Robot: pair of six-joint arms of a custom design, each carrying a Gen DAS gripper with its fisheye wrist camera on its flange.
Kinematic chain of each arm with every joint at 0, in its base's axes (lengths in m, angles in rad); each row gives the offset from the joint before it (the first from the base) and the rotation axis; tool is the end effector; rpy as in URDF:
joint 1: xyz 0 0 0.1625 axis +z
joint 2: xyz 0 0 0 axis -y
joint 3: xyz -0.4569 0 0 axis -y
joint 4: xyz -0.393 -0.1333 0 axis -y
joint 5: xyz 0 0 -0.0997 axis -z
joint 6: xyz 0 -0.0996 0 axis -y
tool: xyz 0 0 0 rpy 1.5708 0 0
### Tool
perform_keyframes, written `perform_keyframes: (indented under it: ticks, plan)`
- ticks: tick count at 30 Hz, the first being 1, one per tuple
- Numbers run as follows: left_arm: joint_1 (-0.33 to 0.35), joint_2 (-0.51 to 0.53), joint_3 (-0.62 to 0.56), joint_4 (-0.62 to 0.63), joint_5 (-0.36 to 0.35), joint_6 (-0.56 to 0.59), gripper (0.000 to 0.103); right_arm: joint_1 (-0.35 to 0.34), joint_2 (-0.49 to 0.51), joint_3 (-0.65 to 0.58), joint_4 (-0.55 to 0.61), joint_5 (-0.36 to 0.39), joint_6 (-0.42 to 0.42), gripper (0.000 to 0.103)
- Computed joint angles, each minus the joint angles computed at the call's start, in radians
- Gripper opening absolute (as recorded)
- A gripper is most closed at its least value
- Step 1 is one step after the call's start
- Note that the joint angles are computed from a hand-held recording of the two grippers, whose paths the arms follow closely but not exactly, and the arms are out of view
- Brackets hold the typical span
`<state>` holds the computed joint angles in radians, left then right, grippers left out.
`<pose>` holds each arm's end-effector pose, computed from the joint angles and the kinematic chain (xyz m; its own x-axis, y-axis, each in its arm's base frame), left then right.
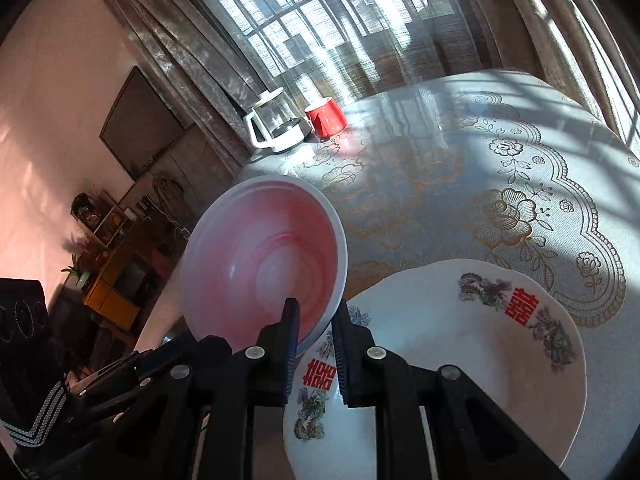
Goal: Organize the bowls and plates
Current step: 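Lower the red bowl into the yellow bowl with the left tool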
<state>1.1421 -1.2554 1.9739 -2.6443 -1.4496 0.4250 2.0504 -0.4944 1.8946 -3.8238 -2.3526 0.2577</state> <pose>-0.1028 -0.5747 0.2801 -0.6777 0.6927 -0.2466 0.7346 0.6225 -0.2699 0.3272 -0.4923 0.0206 -0.9229 0.2873 0.2563 -0.0707 0.5279 -0.8464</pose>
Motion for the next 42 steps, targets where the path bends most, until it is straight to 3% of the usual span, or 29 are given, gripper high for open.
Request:
perform_keyframes:
  ticks: [13, 20, 30, 39, 42]
  plan:
    - [0.075, -0.060, -0.008, 0.028, -0.016, -0.007, 0.027, 0.019, 0.051, -0.087, 0.118, 0.056, -0.003, 0.016]
    - [0.139, -0.099, -0.023, 0.056, -0.044, 0.004, 0.028, 0.020, 0.082, -0.137, 0.174, 0.143, -0.002, 0.016]
    - [0.200, -0.107, -0.055, 0.083, -0.026, -0.029, 0.028, 0.010, 0.123, -0.201, 0.295, 0.229, 0.019, 0.016]
    - [0.230, -0.103, -0.071, 0.085, -0.009, -0.056, 0.030, 0.000, 0.126, -0.226, 0.417, 0.244, 0.059, 0.019]
    - [0.227, -0.101, -0.061, 0.064, 0.016, -0.058, 0.030, 0.010, 0.132, -0.249, 0.482, 0.185, 0.076, 0.019]
